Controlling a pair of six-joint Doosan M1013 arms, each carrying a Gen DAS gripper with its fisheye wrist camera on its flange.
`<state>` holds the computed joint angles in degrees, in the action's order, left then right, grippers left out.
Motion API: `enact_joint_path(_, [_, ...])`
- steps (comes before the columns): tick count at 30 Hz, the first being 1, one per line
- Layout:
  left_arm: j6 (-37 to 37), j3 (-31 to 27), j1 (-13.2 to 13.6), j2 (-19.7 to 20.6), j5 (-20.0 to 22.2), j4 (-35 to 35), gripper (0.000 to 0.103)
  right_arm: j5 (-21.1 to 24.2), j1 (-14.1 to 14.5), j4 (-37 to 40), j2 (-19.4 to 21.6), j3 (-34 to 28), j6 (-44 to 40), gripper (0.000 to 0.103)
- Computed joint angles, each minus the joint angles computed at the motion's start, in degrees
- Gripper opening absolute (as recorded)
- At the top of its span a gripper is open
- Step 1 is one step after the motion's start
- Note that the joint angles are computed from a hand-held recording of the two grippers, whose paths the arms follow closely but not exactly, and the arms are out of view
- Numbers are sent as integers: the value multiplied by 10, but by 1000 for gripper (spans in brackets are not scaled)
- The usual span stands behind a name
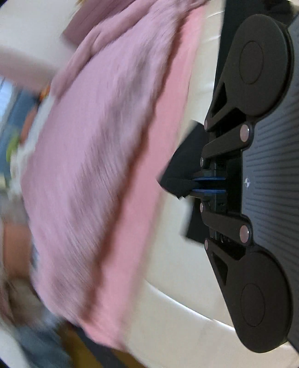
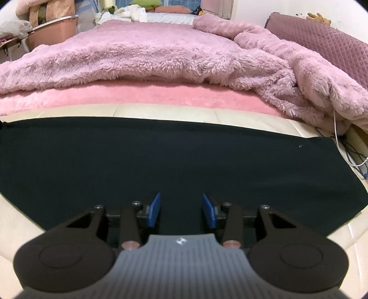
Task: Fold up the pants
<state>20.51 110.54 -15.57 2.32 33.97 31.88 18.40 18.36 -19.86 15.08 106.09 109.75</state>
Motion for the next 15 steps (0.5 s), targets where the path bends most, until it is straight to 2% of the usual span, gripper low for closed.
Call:
enact_joint_path(5, [-21, 26, 33, -3, -11, -65, 6, 32, 2, -6, 6, -8, -4, 37])
enact_joint_path(9, [-17, 22, 38, 3, 8, -101, 6, 53, 1, -1, 8, -11, -2, 37])
enact_joint_path(11, [-12, 17, 39, -2, -2, -99, 5, 58, 1, 3, 8, -12, -8, 37])
enact_joint_path(13, [-23, 13, 39, -13, -41, -72, 5, 61, 1, 7, 9, -14, -15, 37])
enact_joint_path(15, [-98, 15, 26, -29, -79, 31, 5, 65, 1, 9, 11, -16, -19, 37])
